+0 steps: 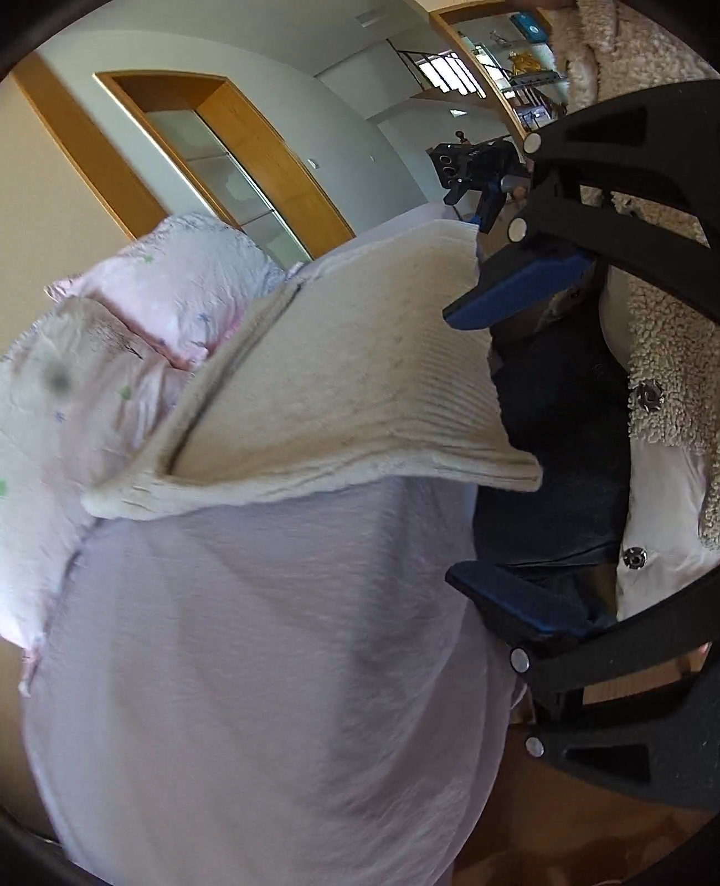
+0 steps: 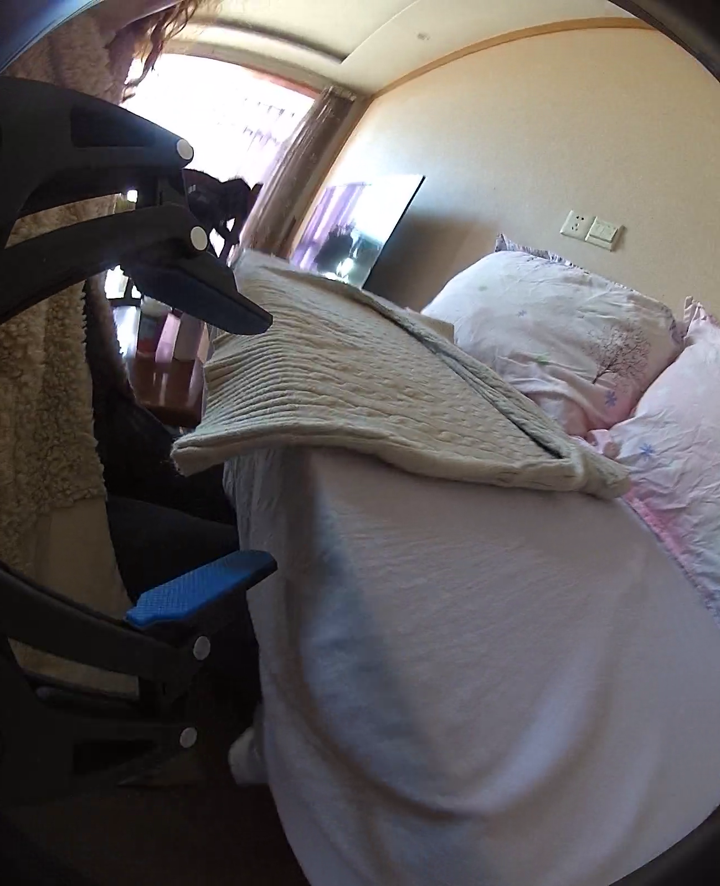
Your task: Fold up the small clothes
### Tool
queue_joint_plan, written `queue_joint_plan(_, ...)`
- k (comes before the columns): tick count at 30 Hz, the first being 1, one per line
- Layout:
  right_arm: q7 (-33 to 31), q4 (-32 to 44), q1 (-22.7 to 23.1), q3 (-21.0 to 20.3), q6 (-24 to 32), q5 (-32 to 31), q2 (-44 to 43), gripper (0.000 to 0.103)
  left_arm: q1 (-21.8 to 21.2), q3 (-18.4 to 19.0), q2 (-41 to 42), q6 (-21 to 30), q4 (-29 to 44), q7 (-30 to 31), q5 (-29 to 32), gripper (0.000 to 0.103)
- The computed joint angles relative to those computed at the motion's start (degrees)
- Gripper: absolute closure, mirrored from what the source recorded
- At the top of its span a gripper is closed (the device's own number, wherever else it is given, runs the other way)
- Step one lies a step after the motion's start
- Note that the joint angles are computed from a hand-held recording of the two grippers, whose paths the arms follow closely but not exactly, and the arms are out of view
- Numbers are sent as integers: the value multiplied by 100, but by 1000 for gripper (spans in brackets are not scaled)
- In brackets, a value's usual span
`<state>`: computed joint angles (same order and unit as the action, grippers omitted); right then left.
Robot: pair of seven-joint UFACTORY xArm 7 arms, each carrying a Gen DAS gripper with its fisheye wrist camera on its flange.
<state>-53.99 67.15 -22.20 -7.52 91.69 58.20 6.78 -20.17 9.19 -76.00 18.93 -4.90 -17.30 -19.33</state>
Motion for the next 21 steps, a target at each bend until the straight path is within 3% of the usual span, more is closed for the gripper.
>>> queue_joint_plan(1, 0, -9, 18, 27, 54, 45, 38, 31, -243, 326, 360, -306, 67, 150, 28, 18)
queue_joint_plan(4, 7, 85, 9, 87, 400, 245, 177, 33, -755, 792, 910, -804, 249, 615, -204, 18)
queue_joint_plan(8, 99, 190, 51, 129, 528, 156, 230, 37, -1182, 975, 1362, -995, 512, 843, -340, 18)
queue_joint_plan(12, 106, 337, -7, 179, 951, 227, 397, 52, -1737, 1234, 1495, -1544, 466, 935, -549, 18)
queue_joint_plan(14, 93, 399, -4, 193, 997, 147, 380, 61, -1968, 1346, 1521, -1778, 433, 863, -585, 23)
queue_joint_plan(17, 51, 450, 22, 208, 1019, 58, 313, 83, -1881, 1246, 1421, -1561, 383, 596, -568, 52)
queue_joint_plan(18, 27, 468, 43, 212, 1027, -19, 277, 92, -1900, 1283, 1456, -1502, 410, 545, -584, 71)
queue_joint_plan(19, 13, 463, 67, 211, 1031, -99, 208, 94, -1897, 1330, 1381, -1413, 387, 477, -636, 87)
queue_joint_plan(21, -63, 483, 102, 196, 1054, -153, 89, 95, -1886, 1353, 1235, -1363, 352, 369, -729, 96)
